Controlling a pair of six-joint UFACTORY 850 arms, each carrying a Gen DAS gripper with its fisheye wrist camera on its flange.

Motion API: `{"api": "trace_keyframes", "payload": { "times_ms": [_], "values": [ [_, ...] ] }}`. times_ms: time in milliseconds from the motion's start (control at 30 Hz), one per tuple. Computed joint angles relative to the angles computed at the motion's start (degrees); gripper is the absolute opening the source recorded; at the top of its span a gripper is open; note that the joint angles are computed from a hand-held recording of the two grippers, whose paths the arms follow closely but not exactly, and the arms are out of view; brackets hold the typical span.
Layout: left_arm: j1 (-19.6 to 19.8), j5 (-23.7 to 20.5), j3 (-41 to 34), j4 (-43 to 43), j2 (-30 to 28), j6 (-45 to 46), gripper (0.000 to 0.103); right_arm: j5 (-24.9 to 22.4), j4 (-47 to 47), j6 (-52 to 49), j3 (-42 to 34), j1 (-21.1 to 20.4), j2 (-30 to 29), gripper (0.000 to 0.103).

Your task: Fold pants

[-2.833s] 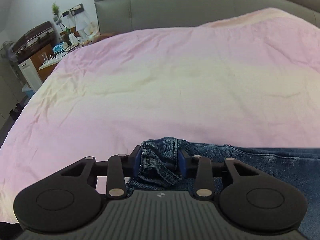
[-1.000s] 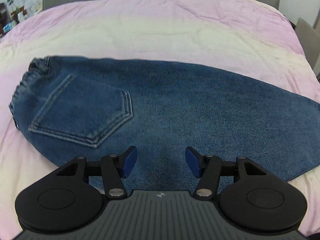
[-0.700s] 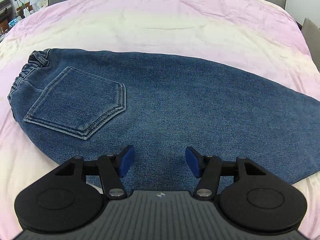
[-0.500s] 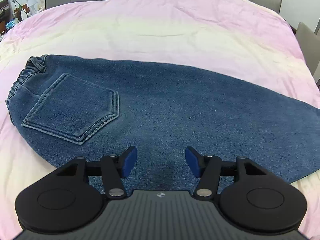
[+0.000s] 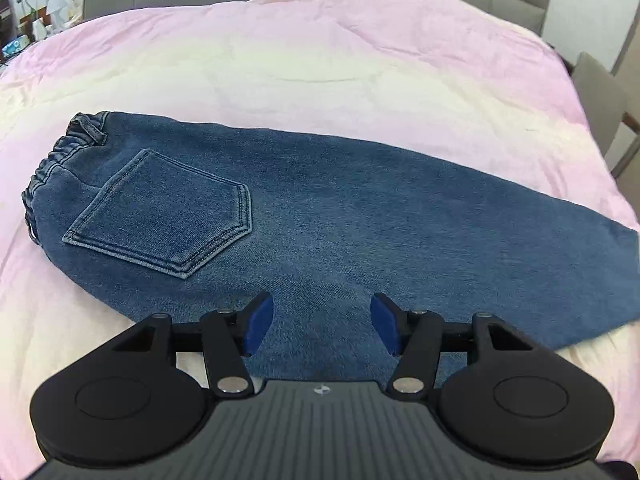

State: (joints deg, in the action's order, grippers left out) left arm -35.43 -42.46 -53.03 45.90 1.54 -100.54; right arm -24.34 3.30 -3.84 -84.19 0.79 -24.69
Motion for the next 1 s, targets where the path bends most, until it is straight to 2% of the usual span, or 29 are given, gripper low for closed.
{"api": "trace_keyframes", "payload": {
  "times_ms": [200, 400, 467, 533, 667, 733, 800, 833, 867, 900, 933, 1000],
  "values": [
    [-3.9, -1.8, 1.0, -3.8, 1.2, 10.5, 0.066, 0.4, 14.1, -16.2, 6.7, 1.7, 5.2, 0.031],
    [-5.6, -3.1, 1.4, -7.8, -3.8, 20.0, 0.066, 2.6, 20.4, -29.5, 12.1, 6.5, 8.4, 0.031],
    [-5.0, -2.2, 1.5, -7.2, -5.6, 19.3, 0.066, 2.9, 19.3, -29.5, 12.3, 8.1, 8.3, 0.031],
    [-4.8, -1.7, 1.8, -3.1, -6.5, 14.9, 0.066, 2.7, 19.4, -29.5, 12.2, 9.2, 8.1, 0.031],
    [-5.0, -1.8, 2.9, 5.3, -5.0, 4.7, 0.049, 2.8, 17.7, -28.9, 12.1, 11.1, 8.0, 0.033],
    [-5.2, -1.2, 4.4, 9.5, -2.7, -1.1, 0.045, 3.5, 16.2, -28.9, 12.5, 11.7, 8.2, 0.039],
    [-4.5, 0.1, 5.4, 11.7, -1.2, -5.5, 0.044, 3.8, 14.1, -27.4, 12.6, 12.2, 8.0, 0.039],
    [-3.5, 1.5, 5.7, 11.2, -0.6, -6.1, 0.044, 3.6, 13.0, -26.0, 12.5, 12.3, 7.8, 0.039],
    [-2.6, 2.3, 5.6, 9.6, -0.8, -5.7, 0.052, 3.6, 12.2, -24.8, 12.3, 12.4, 7.4, 0.039],
    [-1.8, 2.7, 5.1, 7.3, -1.4, -4.3, 0.054, 3.7, 11.8, -24.0, 12.2, 12.5, 7.2, 0.04],
    [-1.1, 3.1, 4.3, 4.6, -2.4, -2.3, 0.054, 3.9, 11.5, -23.3, 12.3, 12.5, 7.2, 0.04],
    [0.0, 4.2, 3.9, 0.3, -3.7, -0.7, 0.048, 4.2, 10.4, -22.0, 12.6, 12.8, 7.5, 0.041]
  ]
}}
